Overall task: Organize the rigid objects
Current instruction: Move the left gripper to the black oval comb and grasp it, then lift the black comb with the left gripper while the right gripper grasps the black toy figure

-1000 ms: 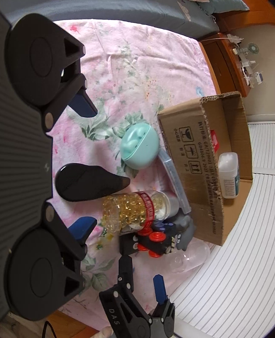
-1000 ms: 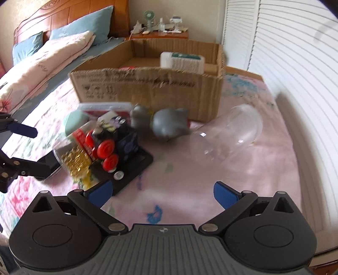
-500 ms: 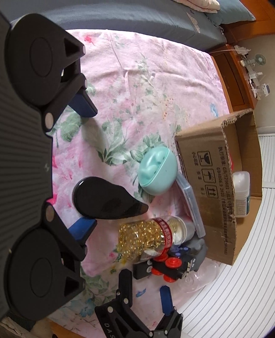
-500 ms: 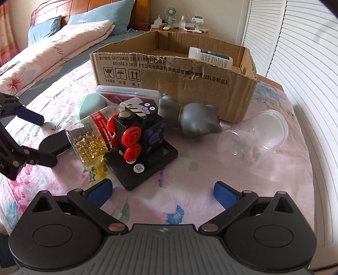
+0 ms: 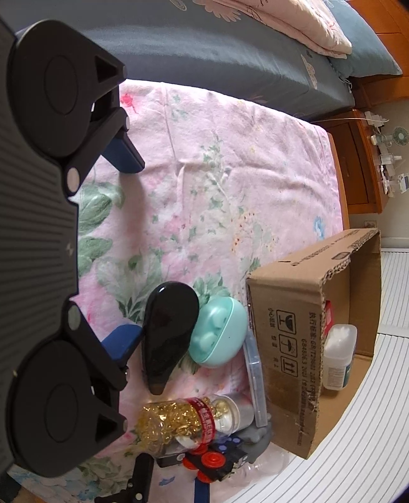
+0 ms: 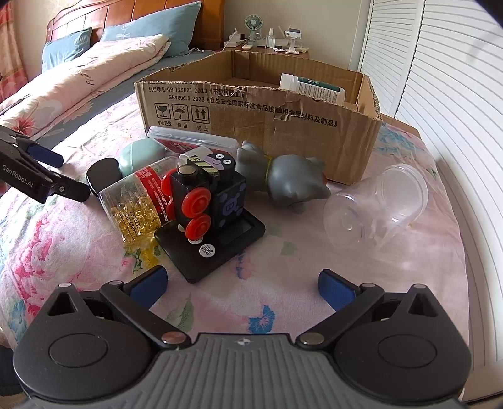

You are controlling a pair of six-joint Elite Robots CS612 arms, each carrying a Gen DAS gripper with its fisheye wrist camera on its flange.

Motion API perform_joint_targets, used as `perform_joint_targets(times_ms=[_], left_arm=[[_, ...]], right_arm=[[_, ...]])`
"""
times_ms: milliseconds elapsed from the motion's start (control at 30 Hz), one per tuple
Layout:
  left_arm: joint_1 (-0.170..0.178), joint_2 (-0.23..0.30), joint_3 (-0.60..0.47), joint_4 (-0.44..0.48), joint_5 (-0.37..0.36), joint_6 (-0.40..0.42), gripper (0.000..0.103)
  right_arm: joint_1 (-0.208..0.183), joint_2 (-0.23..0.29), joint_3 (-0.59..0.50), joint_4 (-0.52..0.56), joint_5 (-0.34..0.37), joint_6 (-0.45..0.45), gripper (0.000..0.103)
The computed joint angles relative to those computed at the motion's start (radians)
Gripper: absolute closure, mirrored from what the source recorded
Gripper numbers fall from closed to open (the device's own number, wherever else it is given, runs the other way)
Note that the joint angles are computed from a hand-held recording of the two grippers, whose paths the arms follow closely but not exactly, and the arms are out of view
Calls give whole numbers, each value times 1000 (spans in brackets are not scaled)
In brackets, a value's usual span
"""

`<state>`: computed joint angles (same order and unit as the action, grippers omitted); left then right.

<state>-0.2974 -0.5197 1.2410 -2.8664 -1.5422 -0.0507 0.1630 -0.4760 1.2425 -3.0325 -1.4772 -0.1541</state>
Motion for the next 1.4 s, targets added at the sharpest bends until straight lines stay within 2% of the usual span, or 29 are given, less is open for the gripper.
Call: perform_joint_targets(times_ms=[67, 233, 300, 800, 1000, 1267, 1400], left_arm=[[-3, -7, 12, -2, -4, 27, 1], [-9, -10, 22, -20, -84, 71, 1], [-19, -4, 15, -21, -62, 79, 1], [-33, 30, -20, -89, -52, 49, 1], [-28, 26, -14, -91, -57, 49, 7], [-16, 16, 3, -87, -30, 8, 7], [-19, 12, 10, -90, -34, 14, 7]], right_arm=[[0, 1, 1, -5, 0, 1, 0], [-2, 1, 4, -17, 7, -3, 0], [-2, 2, 6, -23, 9, -4, 0], [-10, 7, 13, -60, 47, -38, 0], [-10, 8, 7, -48, 65, -59, 0], [-11, 20, -45, 33, 133, -148, 0], [-5, 17, -54, 43, 121, -220, 0]])
